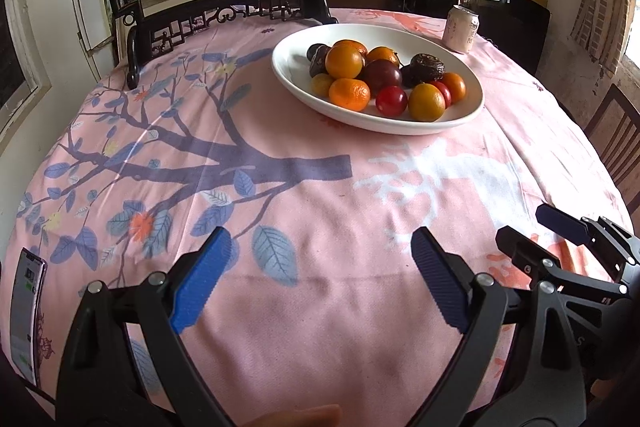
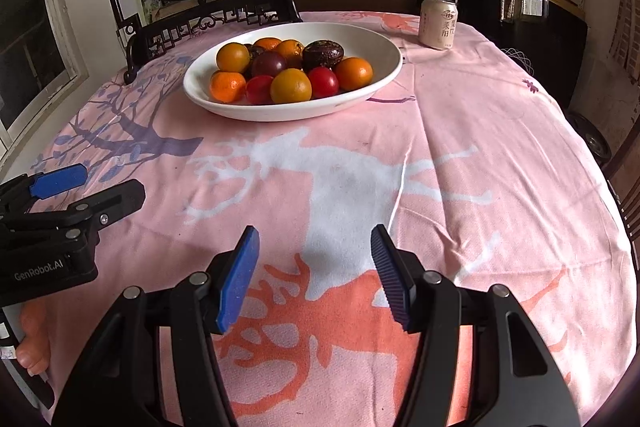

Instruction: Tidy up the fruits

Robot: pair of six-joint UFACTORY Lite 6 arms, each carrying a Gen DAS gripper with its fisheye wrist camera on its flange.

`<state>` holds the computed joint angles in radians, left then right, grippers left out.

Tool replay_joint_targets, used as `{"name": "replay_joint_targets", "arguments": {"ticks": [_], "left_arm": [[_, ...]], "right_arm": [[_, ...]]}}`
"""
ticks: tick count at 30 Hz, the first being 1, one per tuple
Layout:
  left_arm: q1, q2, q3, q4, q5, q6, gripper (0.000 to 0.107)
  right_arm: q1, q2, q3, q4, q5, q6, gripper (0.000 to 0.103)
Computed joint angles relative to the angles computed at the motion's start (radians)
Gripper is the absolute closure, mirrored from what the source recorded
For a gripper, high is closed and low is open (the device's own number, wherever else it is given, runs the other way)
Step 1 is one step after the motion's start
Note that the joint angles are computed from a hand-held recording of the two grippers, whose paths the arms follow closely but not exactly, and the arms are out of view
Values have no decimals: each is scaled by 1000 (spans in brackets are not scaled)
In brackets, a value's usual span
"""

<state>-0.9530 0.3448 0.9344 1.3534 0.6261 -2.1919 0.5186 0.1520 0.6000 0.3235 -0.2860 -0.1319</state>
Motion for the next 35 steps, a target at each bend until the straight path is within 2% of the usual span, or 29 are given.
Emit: {"name": "replay_joint_targets", "arguments": {"ticks": [12, 21, 35], "left_arm": [[32, 44, 7, 32, -61, -15, 14], [47, 50, 6, 34, -79, -14, 14], [54, 71, 18, 15, -83, 0, 14]], "right_arm": [[-29, 22, 11, -97, 22, 96, 45], [-18, 48, 34, 117, 57, -110, 45], [-10, 55, 39, 183, 55, -176, 45]]}}
